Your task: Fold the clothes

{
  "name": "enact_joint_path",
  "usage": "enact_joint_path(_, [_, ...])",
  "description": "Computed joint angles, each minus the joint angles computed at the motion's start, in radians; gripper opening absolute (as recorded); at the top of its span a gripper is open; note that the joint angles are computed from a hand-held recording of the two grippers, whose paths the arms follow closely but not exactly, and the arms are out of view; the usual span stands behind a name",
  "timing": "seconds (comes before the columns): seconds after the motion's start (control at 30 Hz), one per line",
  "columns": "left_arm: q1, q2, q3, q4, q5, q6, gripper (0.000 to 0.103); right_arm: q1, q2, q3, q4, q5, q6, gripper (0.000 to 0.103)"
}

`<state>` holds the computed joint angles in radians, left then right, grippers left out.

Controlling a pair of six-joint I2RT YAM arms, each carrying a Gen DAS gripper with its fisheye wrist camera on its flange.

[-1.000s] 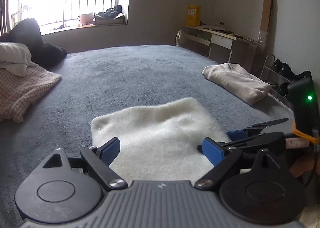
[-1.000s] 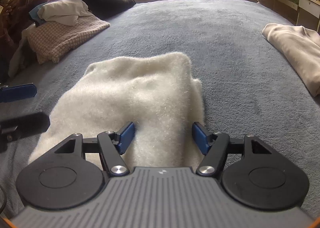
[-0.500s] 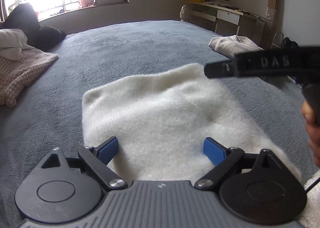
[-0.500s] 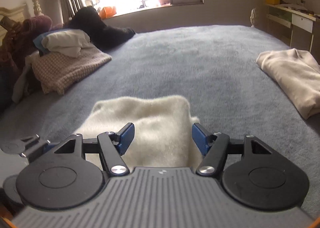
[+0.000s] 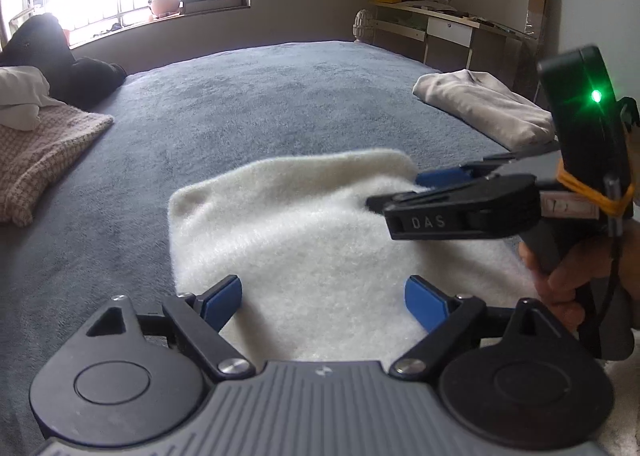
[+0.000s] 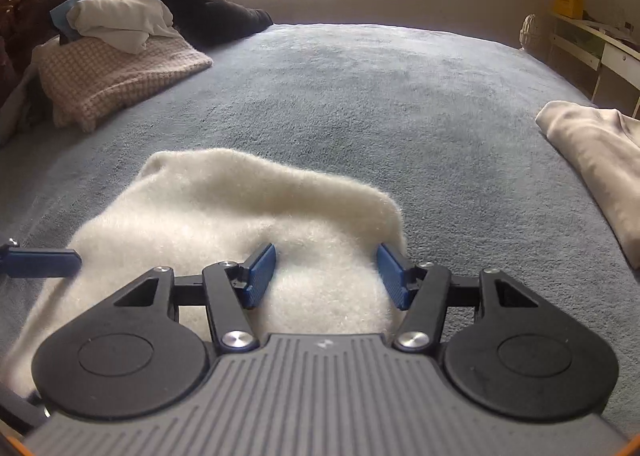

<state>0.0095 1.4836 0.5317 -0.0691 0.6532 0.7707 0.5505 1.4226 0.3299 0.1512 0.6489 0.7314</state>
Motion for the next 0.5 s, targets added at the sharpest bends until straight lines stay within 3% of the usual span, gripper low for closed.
enact_joint_path(0.2, [0.011,0.054,0.149,-0.031,0.039,-0.093,0.090,-0.006,0.010,-0.026,0.061,-0.004,-0.007,0.056])
enact_joint_path(0.37, [-0.087,0.217,0.236,0.048,-0.037,-0.192,0.085,-0.004,-0.017,-0.036,0.055,-0.004,-0.004,0.055])
enact_joint_path(0.5, [-0.100,0.333,0.279,0.053,-0.069,-0.245,0.086,0.008,-0.039,-0.039,0.034,0.014,0.008,0.054])
